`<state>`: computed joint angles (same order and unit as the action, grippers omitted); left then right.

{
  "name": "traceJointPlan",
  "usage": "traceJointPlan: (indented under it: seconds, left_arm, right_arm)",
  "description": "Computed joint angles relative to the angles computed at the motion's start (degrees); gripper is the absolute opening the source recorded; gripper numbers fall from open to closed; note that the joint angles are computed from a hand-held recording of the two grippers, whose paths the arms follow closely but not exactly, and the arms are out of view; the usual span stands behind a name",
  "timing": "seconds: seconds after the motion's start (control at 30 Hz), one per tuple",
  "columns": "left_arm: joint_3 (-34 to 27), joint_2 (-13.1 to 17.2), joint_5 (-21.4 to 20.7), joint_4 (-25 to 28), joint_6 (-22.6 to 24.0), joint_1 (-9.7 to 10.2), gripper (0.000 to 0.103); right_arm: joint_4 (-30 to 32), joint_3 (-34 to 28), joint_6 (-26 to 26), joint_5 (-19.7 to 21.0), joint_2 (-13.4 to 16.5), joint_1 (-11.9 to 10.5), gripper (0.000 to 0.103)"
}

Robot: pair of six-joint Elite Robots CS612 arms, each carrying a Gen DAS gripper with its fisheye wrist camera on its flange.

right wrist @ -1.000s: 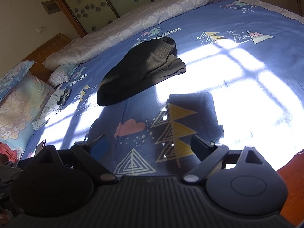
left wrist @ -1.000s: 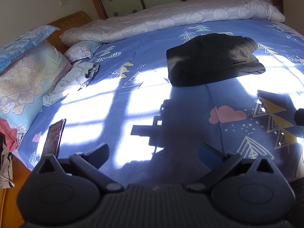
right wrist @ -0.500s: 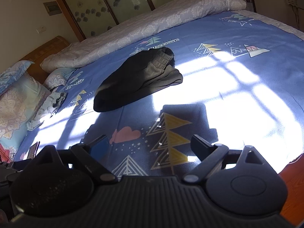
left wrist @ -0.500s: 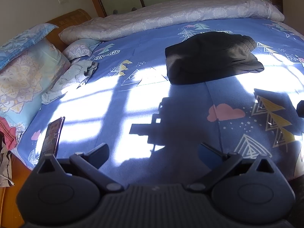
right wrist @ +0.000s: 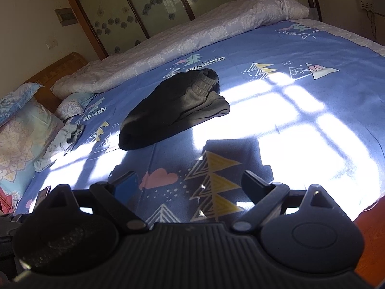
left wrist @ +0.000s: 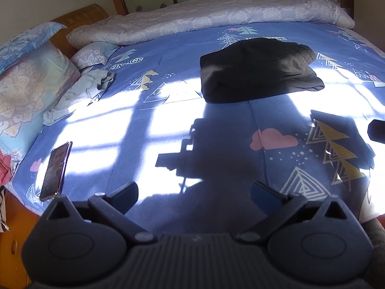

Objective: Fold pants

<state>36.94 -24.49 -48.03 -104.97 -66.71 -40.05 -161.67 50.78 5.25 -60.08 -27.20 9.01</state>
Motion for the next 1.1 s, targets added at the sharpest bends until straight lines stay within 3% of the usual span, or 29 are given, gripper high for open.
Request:
traceJointPlan:
  seconds: [0.2, 0.73, 1.1]
  left_arm:
    - [-0.12, 0.11, 0.31, -0.38, 0.81, -0.13, 0.103]
    - [-2.65, 1.33, 1.93, 4.49, -0.34, -0.28, 0.103]
    - [-2.97, 1.54, 0.94, 4.38, 0.24, -0.22, 0.103]
  right_arm:
    - [0.45, -0.05, -0.12, 0.22, -0.03, 0.0, 0.094]
    - [0.39, 0.02, -0.16, 0.45, -0.06, 0.0, 0.094]
    - [-0.22, 0.09, 0.57, 0.13, -0.05, -0.02, 0.094]
